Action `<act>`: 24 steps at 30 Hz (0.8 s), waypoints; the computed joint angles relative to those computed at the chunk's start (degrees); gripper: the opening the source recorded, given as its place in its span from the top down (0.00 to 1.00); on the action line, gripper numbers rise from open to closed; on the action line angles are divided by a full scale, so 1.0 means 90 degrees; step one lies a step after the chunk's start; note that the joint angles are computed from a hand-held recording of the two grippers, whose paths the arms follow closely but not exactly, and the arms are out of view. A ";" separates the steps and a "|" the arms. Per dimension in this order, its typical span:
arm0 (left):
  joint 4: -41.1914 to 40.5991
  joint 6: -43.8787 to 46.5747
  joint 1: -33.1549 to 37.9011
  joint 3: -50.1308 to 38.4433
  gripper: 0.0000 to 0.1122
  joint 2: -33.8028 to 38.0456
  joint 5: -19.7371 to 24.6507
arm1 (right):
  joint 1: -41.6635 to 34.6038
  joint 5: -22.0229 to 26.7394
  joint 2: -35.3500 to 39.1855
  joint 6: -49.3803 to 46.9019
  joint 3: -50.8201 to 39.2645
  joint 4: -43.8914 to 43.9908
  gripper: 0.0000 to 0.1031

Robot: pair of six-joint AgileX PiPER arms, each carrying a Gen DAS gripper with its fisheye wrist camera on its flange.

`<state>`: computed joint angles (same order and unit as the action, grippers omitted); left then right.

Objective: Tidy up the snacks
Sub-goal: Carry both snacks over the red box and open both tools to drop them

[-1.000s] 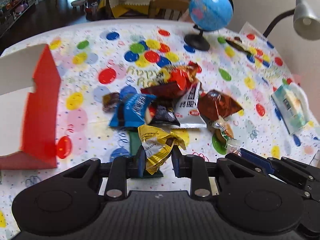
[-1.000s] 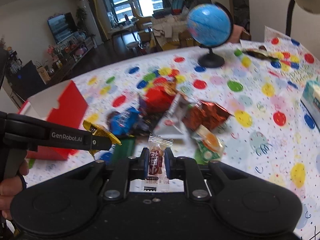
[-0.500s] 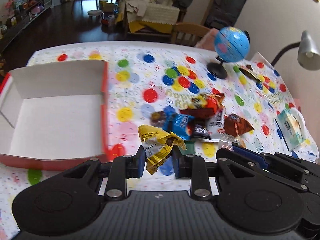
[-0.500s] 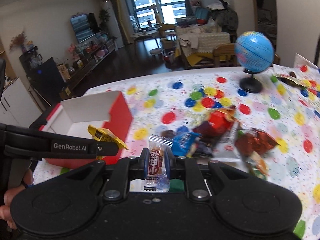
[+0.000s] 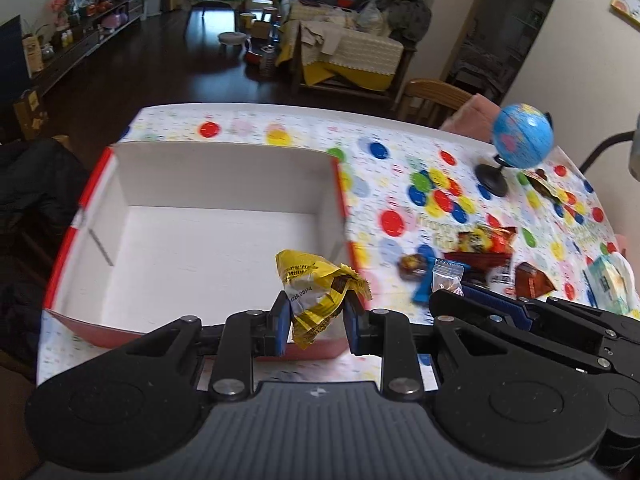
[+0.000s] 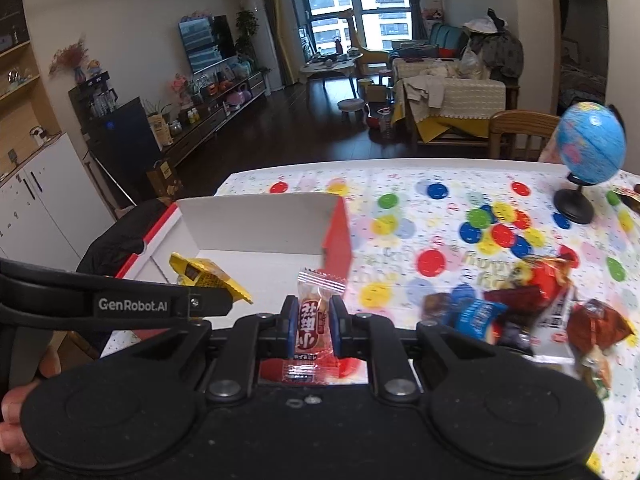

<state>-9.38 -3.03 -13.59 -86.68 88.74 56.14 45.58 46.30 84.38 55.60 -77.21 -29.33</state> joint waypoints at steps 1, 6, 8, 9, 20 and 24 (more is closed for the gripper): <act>-0.0062 0.0119 0.0141 -0.0014 0.76 0.0023 0.0022 | 0.0024 0.0000 0.0151 0.0018 -0.0136 0.0006 0.86; -0.0319 0.0646 0.0813 -0.0088 0.76 0.0210 0.0076 | 0.0079 0.0070 0.0914 -0.0021 -0.0871 0.0075 0.86; -0.0363 0.0796 0.1040 -0.0118 0.76 0.0306 0.0073 | 0.0093 0.0091 0.1206 -0.0042 -0.1154 0.0087 0.86; -0.0401 0.0888 0.1158 -0.0139 0.76 0.0361 0.0077 | 0.0094 0.0091 0.1351 -0.0056 -0.1288 0.0094 0.86; -0.0206 0.1325 0.1852 -0.0745 0.76 0.1366 0.0113 | 0.0081 0.0484 0.2853 -0.0533 -0.2789 0.0469 0.86; -0.0013 0.1349 0.1870 -0.0887 0.76 0.1717 0.0117 | 0.0057 0.0672 0.3273 -0.0723 -0.3176 0.0677 0.86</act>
<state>-9.50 9.11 3.24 -94.67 104.19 57.20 46.09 52.35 113.84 49.09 -105.80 -23.23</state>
